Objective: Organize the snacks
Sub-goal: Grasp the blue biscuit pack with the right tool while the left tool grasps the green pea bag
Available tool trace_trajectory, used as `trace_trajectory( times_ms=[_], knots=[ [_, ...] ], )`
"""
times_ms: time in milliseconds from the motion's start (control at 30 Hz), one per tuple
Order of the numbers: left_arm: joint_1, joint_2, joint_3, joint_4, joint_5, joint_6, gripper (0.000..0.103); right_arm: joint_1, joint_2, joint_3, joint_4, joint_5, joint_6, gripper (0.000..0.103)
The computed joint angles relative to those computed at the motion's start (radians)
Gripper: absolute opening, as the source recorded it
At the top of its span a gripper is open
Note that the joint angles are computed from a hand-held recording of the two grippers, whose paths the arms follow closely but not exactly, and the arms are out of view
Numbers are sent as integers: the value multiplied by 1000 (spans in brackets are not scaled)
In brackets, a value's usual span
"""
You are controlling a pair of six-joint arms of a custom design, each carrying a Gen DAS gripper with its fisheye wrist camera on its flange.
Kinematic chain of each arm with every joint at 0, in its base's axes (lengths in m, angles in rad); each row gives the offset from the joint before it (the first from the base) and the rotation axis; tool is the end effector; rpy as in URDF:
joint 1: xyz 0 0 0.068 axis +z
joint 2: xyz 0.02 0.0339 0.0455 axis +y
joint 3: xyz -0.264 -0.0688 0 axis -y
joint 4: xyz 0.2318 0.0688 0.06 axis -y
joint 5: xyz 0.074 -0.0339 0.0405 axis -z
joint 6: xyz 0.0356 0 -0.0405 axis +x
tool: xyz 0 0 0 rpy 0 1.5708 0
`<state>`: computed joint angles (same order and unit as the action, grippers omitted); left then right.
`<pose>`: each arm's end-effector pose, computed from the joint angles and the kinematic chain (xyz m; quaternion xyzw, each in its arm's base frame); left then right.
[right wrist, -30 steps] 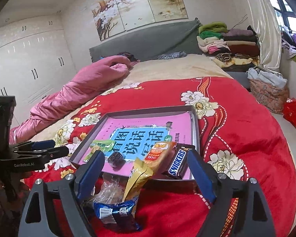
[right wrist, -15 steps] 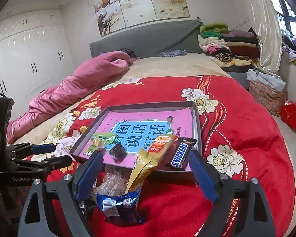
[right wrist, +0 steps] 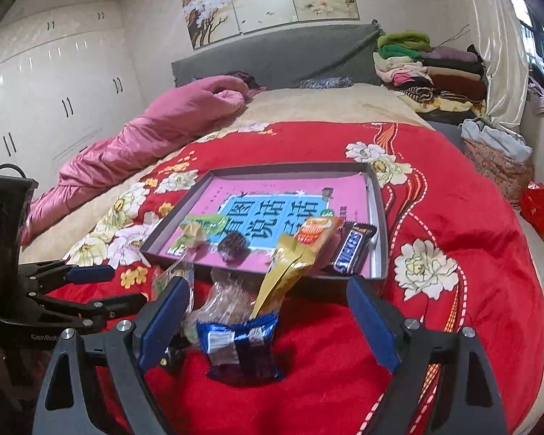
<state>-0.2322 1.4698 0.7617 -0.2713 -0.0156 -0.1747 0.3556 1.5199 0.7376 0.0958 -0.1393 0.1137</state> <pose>0.2625 -0.0615 0.1800 0.0252 0.9562 -0.0516 0.2869 0.2774 0.1083 0.1871 -0.1383 0.8915 0.1604 0.4005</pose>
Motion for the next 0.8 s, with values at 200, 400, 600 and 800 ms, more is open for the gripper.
trace_trajectory(
  times_ms=[200,400,600,800],
  knots=[
    [-2,17,-20,-1,20,-7,77,19,-9,-14,-24,8,2,88],
    [7,52,-25,11,59,-24,77,37,3,-16,-52,17,8,88],
    [12,95,-29,28,106,-47,77,54,47,7,-98,37,1,88],
    [6,134,-29,48,127,-45,77,61,97,25,-113,35,-5,88]
  ],
)
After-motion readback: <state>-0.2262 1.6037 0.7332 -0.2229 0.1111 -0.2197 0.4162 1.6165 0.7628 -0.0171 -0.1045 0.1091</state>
